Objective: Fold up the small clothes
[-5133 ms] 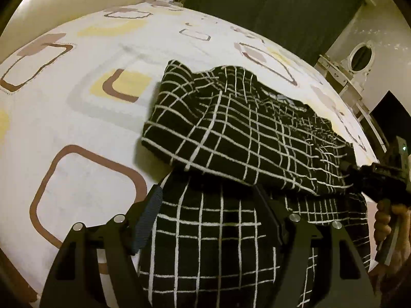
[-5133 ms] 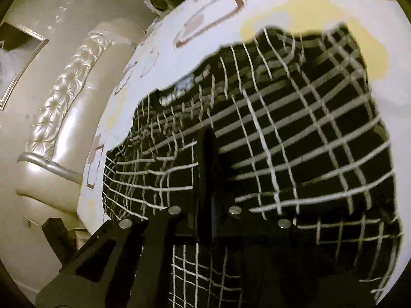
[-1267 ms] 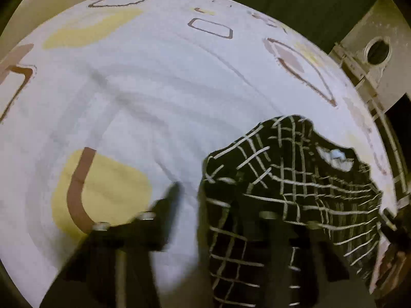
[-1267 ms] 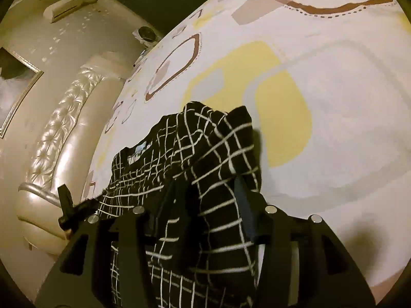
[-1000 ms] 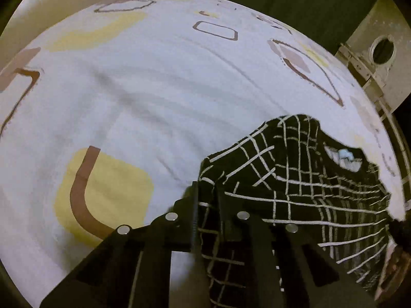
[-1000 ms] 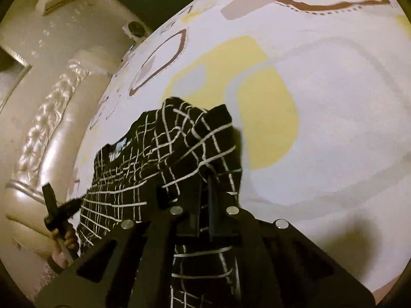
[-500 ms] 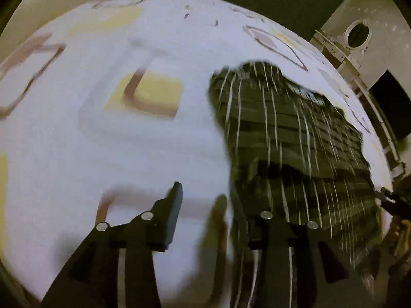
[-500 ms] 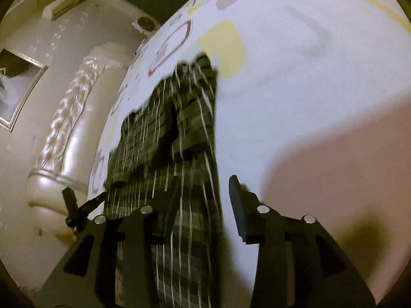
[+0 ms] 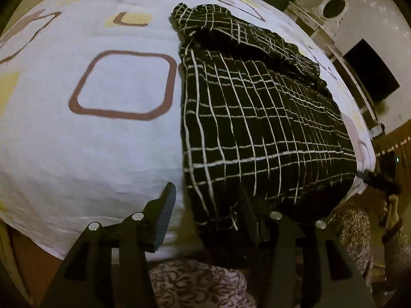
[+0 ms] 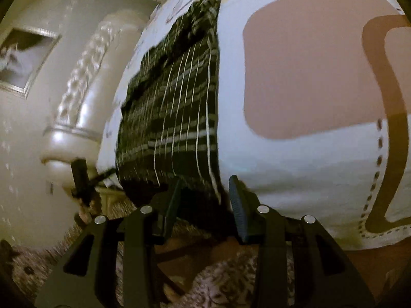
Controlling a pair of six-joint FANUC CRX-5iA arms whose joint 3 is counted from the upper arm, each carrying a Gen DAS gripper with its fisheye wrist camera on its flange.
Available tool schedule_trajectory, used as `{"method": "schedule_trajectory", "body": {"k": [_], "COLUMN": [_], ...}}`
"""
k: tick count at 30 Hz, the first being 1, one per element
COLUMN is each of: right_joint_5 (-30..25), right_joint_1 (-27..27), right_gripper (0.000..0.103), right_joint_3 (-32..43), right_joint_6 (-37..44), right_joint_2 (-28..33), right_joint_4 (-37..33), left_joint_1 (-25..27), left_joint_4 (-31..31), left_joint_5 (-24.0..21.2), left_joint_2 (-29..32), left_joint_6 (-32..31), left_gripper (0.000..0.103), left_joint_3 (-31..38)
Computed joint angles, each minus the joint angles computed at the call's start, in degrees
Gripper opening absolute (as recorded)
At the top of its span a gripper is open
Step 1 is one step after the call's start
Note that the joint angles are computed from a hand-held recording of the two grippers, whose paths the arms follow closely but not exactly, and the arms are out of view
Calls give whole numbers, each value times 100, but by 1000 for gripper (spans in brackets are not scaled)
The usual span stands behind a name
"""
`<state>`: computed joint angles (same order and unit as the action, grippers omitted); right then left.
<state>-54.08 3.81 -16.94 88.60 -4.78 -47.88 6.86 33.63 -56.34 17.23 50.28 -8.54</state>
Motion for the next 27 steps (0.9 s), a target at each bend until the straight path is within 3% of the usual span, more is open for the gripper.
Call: {"method": "schedule_trajectory", "body": {"k": [4, 10, 15, 21, 26, 27], "right_joint_5": [115, 157, -56, -24, 51, 70], "right_joint_1": [319, 334, 246, 620, 753, 766], "right_gripper": [38, 41, 41, 40, 24, 22], "right_joint_3": [-68, -83, 56, 232, 277, 278], "right_joint_6": [-206, 181, 565, 584, 405, 387], "right_joint_2": [39, 218, 342, 523, 563, 570], "right_joint_4": [399, 159, -141, 55, 258, 259], "left_joint_1": [-8, 4, -61, 16, 6, -6], "left_joint_4": [89, -61, -65, 49, -83, -189], "left_joint_5": [137, -187, -27, -264, -599, -759], "left_joint_2": [-55, 4, -105, -52, 113, 220], "left_joint_6": [-48, -38, -38, 76, 394, 524], "left_gripper": [57, 58, 58, 58, 58, 54], "left_joint_3": [-150, -137, -308, -344, -209, -111]}}
